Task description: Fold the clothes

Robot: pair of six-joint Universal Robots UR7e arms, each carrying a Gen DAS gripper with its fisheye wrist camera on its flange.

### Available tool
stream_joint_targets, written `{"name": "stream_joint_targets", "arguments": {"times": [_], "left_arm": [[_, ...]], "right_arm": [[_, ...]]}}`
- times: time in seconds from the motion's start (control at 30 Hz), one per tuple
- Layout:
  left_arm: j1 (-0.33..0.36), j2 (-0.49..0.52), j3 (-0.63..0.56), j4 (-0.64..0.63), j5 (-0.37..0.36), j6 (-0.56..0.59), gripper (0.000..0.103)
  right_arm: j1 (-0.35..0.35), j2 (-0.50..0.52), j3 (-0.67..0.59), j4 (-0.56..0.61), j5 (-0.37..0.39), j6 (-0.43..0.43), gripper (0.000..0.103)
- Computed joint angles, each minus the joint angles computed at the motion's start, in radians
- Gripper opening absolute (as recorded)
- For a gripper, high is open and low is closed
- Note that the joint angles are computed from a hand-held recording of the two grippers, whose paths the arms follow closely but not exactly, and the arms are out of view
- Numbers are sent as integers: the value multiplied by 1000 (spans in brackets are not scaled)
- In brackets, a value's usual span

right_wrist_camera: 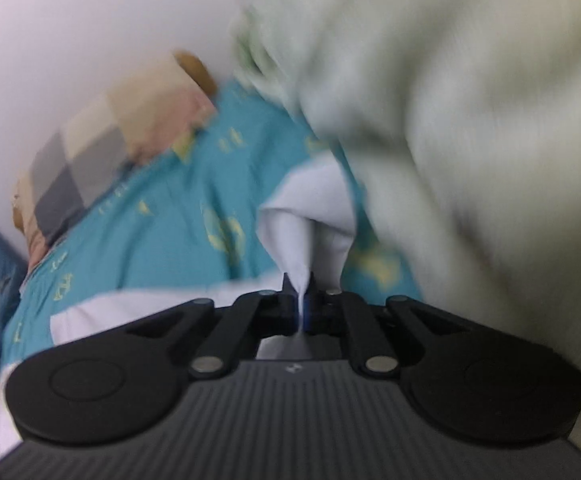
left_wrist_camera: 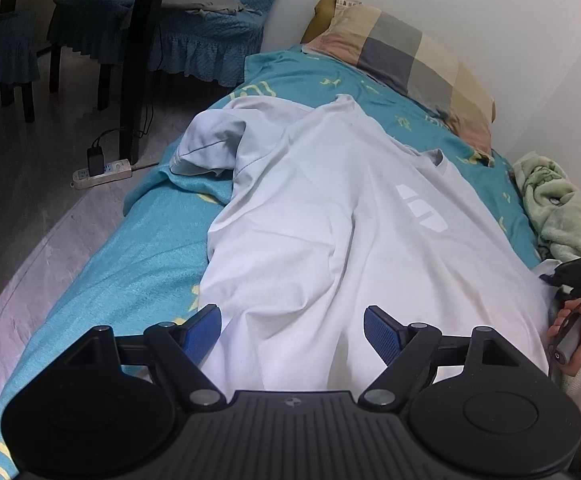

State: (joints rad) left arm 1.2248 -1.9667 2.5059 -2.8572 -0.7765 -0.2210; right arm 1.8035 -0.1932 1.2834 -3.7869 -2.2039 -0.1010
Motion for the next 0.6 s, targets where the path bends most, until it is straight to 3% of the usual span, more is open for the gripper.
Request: {"name": "stream_joint_targets", "arguments": {"times": [0.1, 0.2, 0.27, 0.33, 0.43, 0.53, 0.57, 0.6], "left_arm": [[0, -6, 4, -34, -9, 6, 81], [0, -11, 9, -72, -18, 17, 80], [-2, -17, 12, -95, -19, 23, 81], [-3, -21, 17, -121, -23, 33, 81], [0, -17, 20, -152, -29, 49, 80], [11, -8, 20, -172, -47, 65, 81], [17, -6, 19, -177, -62, 72, 81], [22, -4, 18, -183, -74, 80, 81]], "right_arm": [[53, 41, -52, -118, 59, -258, 5], [113, 83, -68, -152, 194, -516, 5], [144, 95, -36, -113, 299, -646, 5], [169, 112, -10, -23, 339, -726, 5], [190, 163, -27, 105, 285, -773, 6], [199, 169, -32, 271, 196, -681, 10], [201, 161, -16, 281, 189, -659, 16], [204, 146, 5, 287, 193, -636, 34]]}}
